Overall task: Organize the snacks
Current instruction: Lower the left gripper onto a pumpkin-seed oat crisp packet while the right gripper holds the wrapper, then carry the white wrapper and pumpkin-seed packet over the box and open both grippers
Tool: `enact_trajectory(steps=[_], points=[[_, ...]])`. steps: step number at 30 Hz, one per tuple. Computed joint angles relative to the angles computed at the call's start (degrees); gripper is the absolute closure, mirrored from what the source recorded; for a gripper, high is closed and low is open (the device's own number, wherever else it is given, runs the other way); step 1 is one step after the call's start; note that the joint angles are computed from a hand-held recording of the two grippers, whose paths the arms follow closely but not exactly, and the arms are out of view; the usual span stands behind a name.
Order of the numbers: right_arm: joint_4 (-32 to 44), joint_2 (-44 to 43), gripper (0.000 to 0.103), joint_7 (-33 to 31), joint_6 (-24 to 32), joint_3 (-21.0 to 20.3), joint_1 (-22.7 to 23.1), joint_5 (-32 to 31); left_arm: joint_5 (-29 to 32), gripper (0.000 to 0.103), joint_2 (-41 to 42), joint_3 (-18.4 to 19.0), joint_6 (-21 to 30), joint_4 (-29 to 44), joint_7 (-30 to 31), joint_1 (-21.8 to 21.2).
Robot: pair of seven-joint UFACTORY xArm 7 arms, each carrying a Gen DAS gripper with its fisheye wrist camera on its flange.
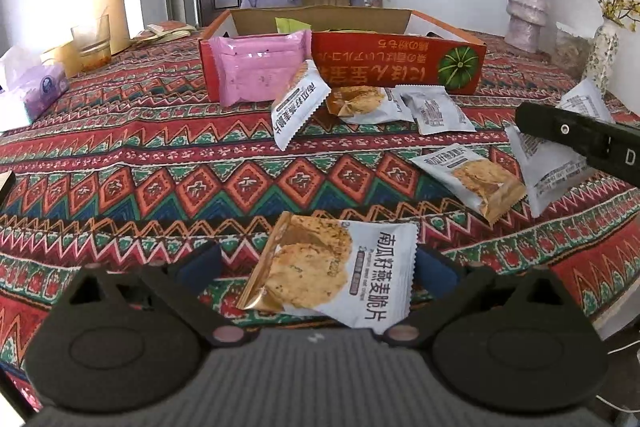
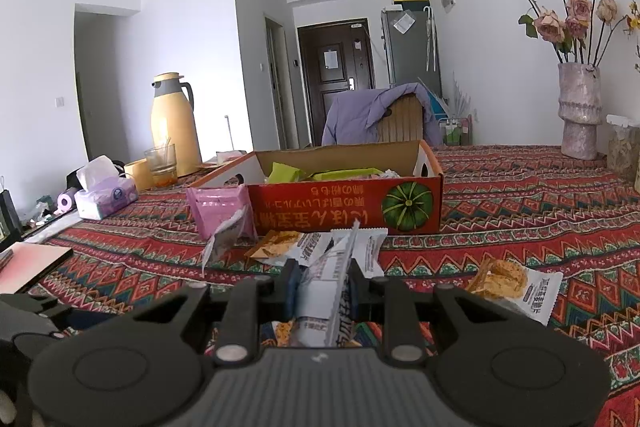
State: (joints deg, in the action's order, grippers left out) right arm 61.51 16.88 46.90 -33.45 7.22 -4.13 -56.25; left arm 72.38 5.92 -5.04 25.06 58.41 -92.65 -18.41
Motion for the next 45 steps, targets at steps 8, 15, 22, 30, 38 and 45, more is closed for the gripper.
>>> enact_trajectory(steps=[8, 15, 22, 30, 38, 45], points=[[-0.42, -0.37, 0.08, -0.78, -0.24, -0.02, 0.29, 0.35, 2.1, 0.039, -2.49, 0.01, -3.41, -2.0, -2.37, 1.68], [-0.2, -0.31, 0.08, -0.87, 0.03, 0.06, 0.38, 0.34, 5.81, 0.049, -3.13, -0.35, -5.57, -2.15, -4.7, 2.8], [1.17, 0.31, 0.08, -1.11, 0.5, 0.34, 0.39, 0.79, 9.74, 0.048, -3.68, -0.65, -5.0, -0.8, -7.81, 3.4], [6.46, 2.86, 0.08, -0.87, 1.76, 1.4, 0.37, 2.01, 11.93, 0.048, -2.2, -0.03, -5.19, 3.76, -9.39, 4.46], [13.96, 6.04, 0.08, -6.65, 4.64, 2.98, 1.56, 8.73, 14.59, 0.048, 1.8, 1.67, -5.76, 11.7, -9.99, 4.69], [27.35, 13.31, 0.08, -7.59, 11.75, 11.19, -2.17, 7.4, 15.14, 0.048, 6.99, 4.15, -6.65, 20.62, -9.26, 4.5]])
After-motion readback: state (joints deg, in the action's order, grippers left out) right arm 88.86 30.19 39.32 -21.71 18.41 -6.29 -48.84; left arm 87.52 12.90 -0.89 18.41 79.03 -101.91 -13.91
